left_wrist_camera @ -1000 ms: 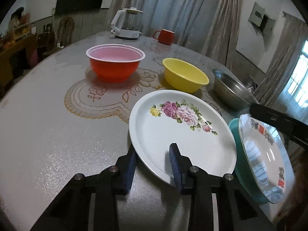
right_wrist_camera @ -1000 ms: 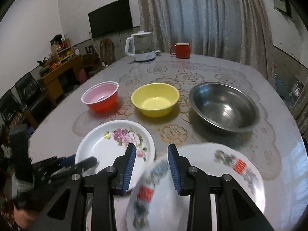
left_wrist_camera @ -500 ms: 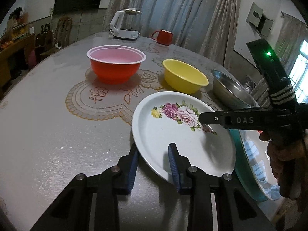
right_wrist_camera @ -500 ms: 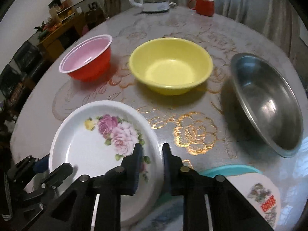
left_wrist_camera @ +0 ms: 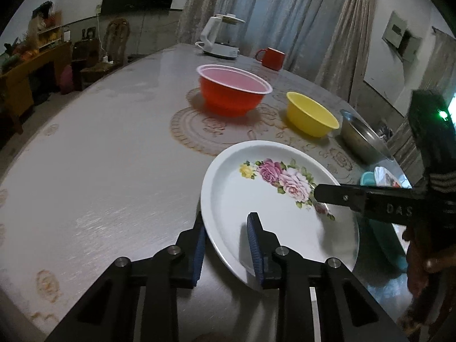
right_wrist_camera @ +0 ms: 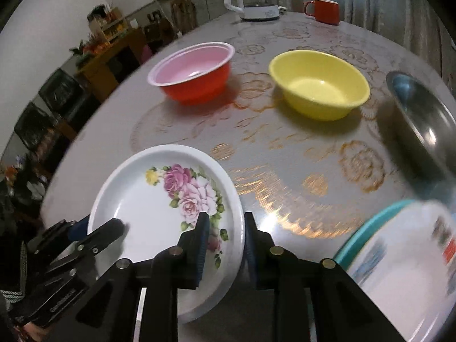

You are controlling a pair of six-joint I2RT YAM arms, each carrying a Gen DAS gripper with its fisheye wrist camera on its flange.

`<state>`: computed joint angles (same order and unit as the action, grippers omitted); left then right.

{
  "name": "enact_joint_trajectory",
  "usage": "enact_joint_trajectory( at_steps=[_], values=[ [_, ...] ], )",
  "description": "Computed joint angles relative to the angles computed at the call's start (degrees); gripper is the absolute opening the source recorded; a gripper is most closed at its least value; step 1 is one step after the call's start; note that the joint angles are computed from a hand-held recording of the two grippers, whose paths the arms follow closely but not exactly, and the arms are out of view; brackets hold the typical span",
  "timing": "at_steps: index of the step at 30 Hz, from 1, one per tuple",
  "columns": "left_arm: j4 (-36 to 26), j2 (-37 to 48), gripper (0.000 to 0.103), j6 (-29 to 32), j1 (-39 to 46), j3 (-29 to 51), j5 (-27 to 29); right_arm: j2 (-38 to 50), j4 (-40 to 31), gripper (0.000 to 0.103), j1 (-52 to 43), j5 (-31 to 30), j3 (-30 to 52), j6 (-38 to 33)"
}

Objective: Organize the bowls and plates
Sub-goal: 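Move both grippers to the white rose-pattern plate and grasp its rim, then lift the rose-pattern plate with both grippers and carry it toward the plate stack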

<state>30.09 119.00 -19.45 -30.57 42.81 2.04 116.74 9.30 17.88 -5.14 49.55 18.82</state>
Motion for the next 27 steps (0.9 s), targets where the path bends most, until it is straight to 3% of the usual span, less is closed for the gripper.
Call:
enact_joint_trajectory(
  at_steps=[5,10,17,27],
  values=[
    [2.42,-1.37,0.039,1.81,0.79,-3.36,1.68,-1.0,12.39,0.034,3.17,-0.13,-8.45,4.73],
    [3.65,-0.82,0.064,4.34,-1.61,-3.53,-1.42,-0.94,20.43,0.035,6.2,4.79,-13.02,4.97],
    [5.0,0.48,0.064,5.0,-3.27,-2.94,-5.39,1.19,28.64,0.035,9.43,11.51,-15.82,3.24],
    [7.59,2.45,0.063,2.89,-5.12,-2.27,-10.01,1.87,28.89,0.043,9.64,11.6,-14.93,2.9]
  ],
)
